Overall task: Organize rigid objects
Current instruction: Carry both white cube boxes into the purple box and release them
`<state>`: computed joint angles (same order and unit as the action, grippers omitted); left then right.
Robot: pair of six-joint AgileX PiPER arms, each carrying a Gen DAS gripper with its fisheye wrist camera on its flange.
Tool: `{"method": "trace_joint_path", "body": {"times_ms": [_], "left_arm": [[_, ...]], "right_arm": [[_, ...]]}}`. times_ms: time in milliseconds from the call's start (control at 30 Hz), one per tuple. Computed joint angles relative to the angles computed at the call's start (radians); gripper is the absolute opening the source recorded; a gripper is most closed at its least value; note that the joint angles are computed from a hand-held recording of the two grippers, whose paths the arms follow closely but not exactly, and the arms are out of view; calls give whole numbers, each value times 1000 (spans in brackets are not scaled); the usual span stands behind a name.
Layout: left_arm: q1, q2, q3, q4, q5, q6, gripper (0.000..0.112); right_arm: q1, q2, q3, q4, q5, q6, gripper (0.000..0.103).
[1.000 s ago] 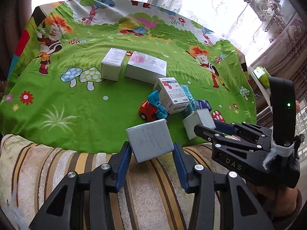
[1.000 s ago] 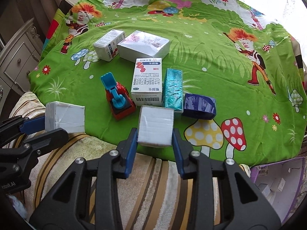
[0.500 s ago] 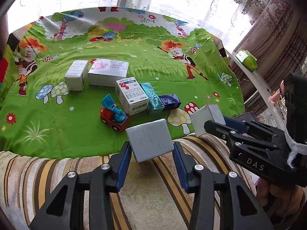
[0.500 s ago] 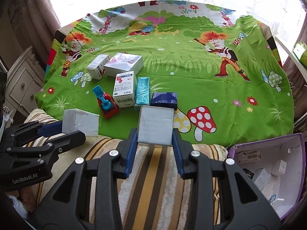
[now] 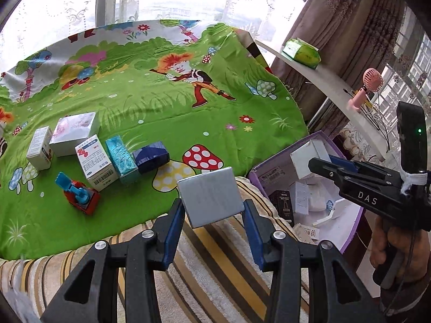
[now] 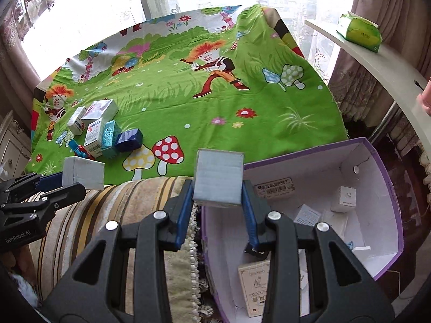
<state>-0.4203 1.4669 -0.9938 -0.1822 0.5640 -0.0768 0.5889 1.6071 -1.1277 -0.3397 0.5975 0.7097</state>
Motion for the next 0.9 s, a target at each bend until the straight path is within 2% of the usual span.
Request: {"method": "trace_joint_path", "body": {"times_ms": [233,400,667,900], "left_arm": [[-129,113,-121,68,17,-61,45],[-182,189,-198,68,34,-55,45],[-228,273,-294,61,63,-40,45],[-228,319,-345,-21,72,32,46]], "right_arm": [[-138,-63,81,10,-18,-40,40],[-214,-77,107,34,-37,-83,40],[-284,-59,107,71,-63,-143,40],[-309,-41,86,75,-78,-157,40]]}}
